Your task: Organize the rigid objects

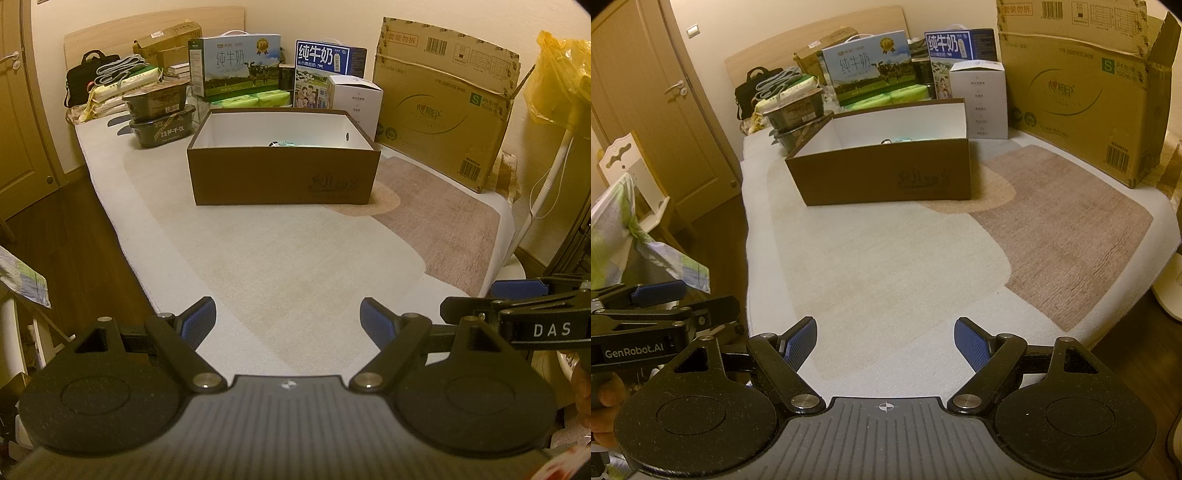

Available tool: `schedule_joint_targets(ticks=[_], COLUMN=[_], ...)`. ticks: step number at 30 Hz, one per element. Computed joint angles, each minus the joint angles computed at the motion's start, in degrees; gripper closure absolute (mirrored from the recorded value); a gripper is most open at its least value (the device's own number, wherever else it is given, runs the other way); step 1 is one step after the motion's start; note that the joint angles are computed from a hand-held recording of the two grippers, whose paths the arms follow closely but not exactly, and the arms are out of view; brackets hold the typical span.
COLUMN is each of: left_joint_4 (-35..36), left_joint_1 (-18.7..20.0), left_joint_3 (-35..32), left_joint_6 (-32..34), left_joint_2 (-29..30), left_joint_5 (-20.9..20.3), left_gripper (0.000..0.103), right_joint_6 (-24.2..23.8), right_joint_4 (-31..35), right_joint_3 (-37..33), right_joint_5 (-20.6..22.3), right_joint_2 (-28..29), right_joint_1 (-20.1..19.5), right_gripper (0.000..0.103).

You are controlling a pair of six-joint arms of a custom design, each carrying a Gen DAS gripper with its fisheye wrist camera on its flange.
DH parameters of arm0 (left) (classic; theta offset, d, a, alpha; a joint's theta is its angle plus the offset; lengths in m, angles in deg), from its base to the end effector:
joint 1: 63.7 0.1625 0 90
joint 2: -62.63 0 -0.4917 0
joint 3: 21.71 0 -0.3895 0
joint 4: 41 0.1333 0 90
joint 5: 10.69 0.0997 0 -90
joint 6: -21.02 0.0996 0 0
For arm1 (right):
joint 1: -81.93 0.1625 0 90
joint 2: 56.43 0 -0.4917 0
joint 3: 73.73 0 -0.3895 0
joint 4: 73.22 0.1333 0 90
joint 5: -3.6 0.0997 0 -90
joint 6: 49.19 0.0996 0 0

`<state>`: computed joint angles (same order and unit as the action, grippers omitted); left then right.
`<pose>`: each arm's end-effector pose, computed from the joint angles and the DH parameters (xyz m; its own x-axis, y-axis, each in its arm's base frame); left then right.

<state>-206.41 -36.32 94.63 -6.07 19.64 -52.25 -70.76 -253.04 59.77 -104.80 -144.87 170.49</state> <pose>-0.4135 -0.4482 0.0622 -0.6970 0.3042 -0.6494 0.6402 0.6718 -0.3725 0.0911 -0.4283 0.3814 -0.8835 -0.0322 0.4673 -0.3301 0.7506 -0.5724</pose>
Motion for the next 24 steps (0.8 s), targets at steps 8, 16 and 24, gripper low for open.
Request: schedule_joint_targets(ticks=[8,16,24], left_joint_4=[-0.4,-0.2,-0.2], left_joint_1=[0.1,0.1,0.1], left_joint_3=[-0.1,-0.1,-0.2], left_joint_6=[0.2,0.1,0.0], left_joint_2=[0.4,0.2,0.6], left_joint_5=[-0.1,0.0,0.0], left_gripper=[0.019,0.019,0.02], right_joint_6=[0.1,0.2,0.4], right_joint_4=[-0.2,-0.2,-0.3], right_joint_3=[0.2,0.2,0.5], right_joint_5=[-0.1,-0.1,0.1], right_joint_2=[0.1,0.1,0.0], right_joint_1=[0.1,0.1,-0.1], right_gripper=[0.022,0.022,0.022])
